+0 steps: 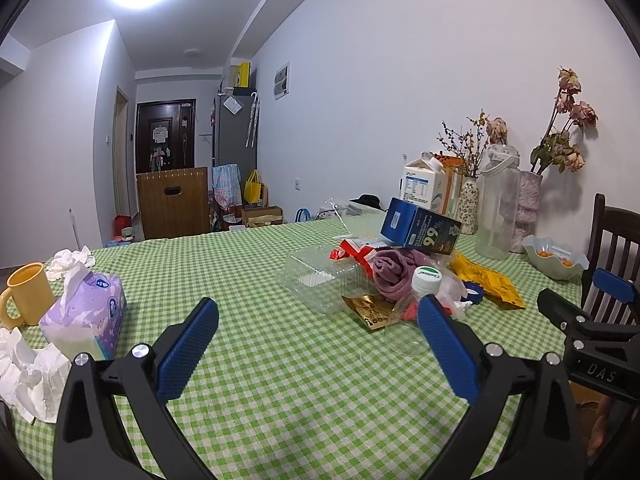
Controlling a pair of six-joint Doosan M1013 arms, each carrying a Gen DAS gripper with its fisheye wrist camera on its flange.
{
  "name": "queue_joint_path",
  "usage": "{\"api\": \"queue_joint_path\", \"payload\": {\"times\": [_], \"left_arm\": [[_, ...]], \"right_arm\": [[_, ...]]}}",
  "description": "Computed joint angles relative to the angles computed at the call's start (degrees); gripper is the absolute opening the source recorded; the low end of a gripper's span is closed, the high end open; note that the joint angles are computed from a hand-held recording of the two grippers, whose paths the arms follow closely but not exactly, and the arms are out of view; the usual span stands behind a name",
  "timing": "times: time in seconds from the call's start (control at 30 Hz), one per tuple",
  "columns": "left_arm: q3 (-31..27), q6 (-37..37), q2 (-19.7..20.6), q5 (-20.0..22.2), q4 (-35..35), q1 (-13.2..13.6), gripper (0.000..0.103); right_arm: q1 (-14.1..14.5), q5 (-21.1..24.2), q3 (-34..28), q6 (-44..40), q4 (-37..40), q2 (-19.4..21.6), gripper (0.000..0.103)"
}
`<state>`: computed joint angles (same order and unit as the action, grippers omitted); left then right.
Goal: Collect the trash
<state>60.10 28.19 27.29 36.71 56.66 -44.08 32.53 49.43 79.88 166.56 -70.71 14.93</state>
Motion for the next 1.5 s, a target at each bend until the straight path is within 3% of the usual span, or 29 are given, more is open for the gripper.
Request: {"api": "queue_joint_path", "payload": {"times": [0.3, 0.57, 0.7, 0.83, 0.97, 1.03, 1.13, 1.23, 1.27, 1.3, 1.4, 1.5], "left_arm": [[-1.1, 2.3, 0.8, 0.5, -1.7, 0.2, 0.096], [-5.0, 9.9, 3.3, 0.8, -8.9, 0.7, 0.096], [-9.2, 14.9, 5.9, 1.2, -11.9, 0.8, 0.096], [-16.1, 26.5, 9.7, 1.1, -23.6, 1.6, 0.096], [-22.0, 32.9, 13.2, 1.7, -29.3, 1.7, 0.095], [-26.1, 36.7, 15.5, 3.6, -32.3, 1.7, 0.087], [-34.3, 40.8, 19.9, 9.6, -36.6, 1.9, 0.077], [-40.0, 43.4, 23.1, 13.0, -41.0, 2.3, 0.047], [-42.4, 44.8, 24.3, 14.6, -42.9, 2.4, 0.029], [-43.5, 45.3, 24.8, 15.4, -43.5, 2.4, 0.029], [-40.8, 45.2, 23.4, 12.3, -44.1, 2.5, 0.029], [-40.1, 44.8, 22.8, 10.9, -44.0, 2.6, 0.029]], "right_arm": [[-0.4, -0.2, -0.3, -1.0, 0.9, 0.4, 0.097], [-1.8, -1.2, -0.9, -2.4, 3.5, 0.9, 0.097], [-2.8, -1.1, -1.1, -2.9, 4.9, 1.2, 0.097], [-4.1, -1.6, -0.8, -2.8, 6.6, 1.1, 0.097], [-5.6, -1.7, -0.9, -3.9, 8.9, 1.2, 0.097], [-6.3, -1.7, -1.2, -4.6, 9.7, 1.4, 0.097], [-7.2, -1.8, -1.7, -5.5, 10.7, 1.6, 0.097], [-8.0, -2.0, -2.1, -6.4, 11.8, 1.9, 0.097], [-8.2, -2.0, -2.3, -6.7, 12.2, 2.1, 0.097], [-8.5, -2.1, -2.6, -7.3, 12.9, 2.2, 0.097], [-9.4, -1.8, -3.7, -9.7, 15.1, 3.0, 0.097], [-11.6, 0.9, -7.4, -16.9, 22.5, 4.9, 0.097]]}}
